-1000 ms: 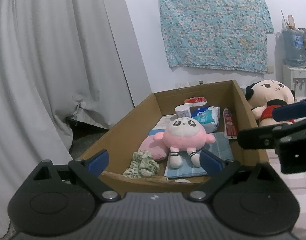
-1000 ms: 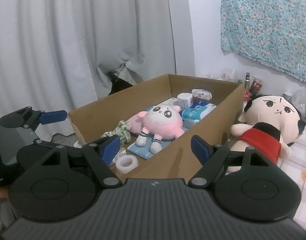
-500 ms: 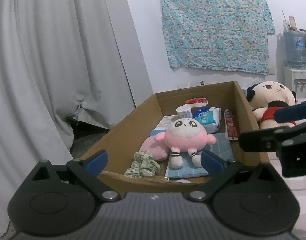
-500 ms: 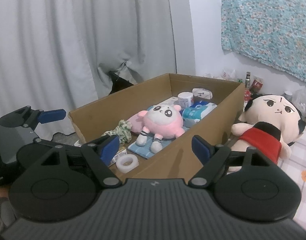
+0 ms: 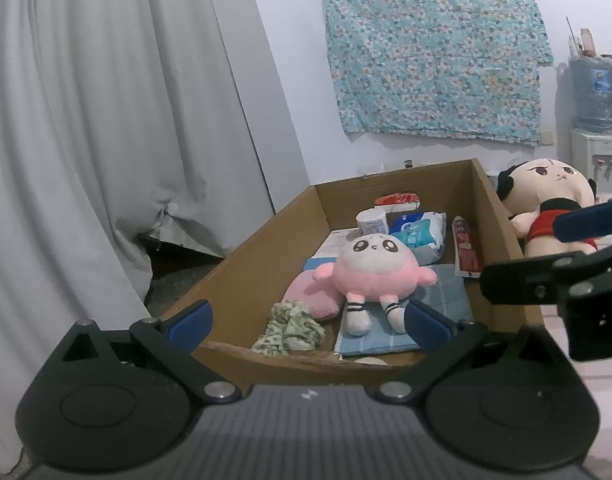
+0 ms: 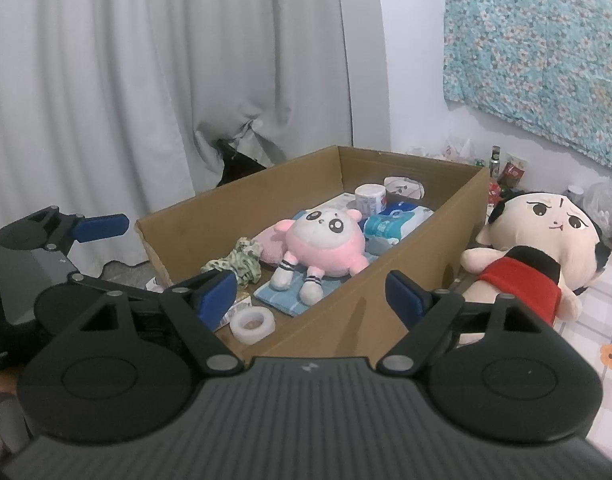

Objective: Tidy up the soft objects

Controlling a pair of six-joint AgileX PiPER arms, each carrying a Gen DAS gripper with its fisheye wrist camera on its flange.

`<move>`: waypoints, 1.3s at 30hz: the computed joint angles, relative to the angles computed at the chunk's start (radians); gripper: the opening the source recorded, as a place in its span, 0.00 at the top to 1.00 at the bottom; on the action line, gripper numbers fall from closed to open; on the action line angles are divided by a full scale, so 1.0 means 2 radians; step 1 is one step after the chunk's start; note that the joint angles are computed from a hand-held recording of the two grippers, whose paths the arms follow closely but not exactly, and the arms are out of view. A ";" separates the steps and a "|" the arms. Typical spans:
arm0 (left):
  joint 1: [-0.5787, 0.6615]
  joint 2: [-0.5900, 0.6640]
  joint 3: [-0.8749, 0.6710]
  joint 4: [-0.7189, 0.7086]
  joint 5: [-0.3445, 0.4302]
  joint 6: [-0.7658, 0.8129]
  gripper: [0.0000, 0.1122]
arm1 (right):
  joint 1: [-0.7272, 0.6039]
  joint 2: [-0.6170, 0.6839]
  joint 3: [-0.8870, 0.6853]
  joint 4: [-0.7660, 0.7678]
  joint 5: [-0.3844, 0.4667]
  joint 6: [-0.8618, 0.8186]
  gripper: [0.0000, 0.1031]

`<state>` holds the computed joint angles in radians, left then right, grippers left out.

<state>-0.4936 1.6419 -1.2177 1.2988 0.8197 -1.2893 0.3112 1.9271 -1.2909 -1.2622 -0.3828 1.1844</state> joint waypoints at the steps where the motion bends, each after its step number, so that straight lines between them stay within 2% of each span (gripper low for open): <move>1: 0.000 0.000 0.000 0.003 0.001 -0.001 0.08 | -0.001 -0.001 0.001 -0.002 -0.004 0.002 0.21; 6: -0.003 0.003 -0.002 0.004 0.006 0.002 0.08 | -0.001 -0.007 0.007 0.011 -0.004 -0.014 0.20; 11: -0.003 0.003 -0.003 0.004 0.006 0.004 0.08 | -0.005 -0.002 -0.002 -0.022 -0.008 0.028 0.20; 28: -0.001 -0.004 0.004 -0.005 0.001 -0.005 0.08 | -0.001 -0.002 0.001 0.005 0.009 0.000 0.19; 39: 0.000 0.000 -0.006 -0.025 0.008 0.012 0.08 | -0.006 -0.001 0.000 -0.010 -0.005 0.023 0.19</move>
<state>-0.4943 1.6415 -1.2299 1.2488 0.8359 -1.2661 0.2992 1.9259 -1.2905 -1.2827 -0.3920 1.2306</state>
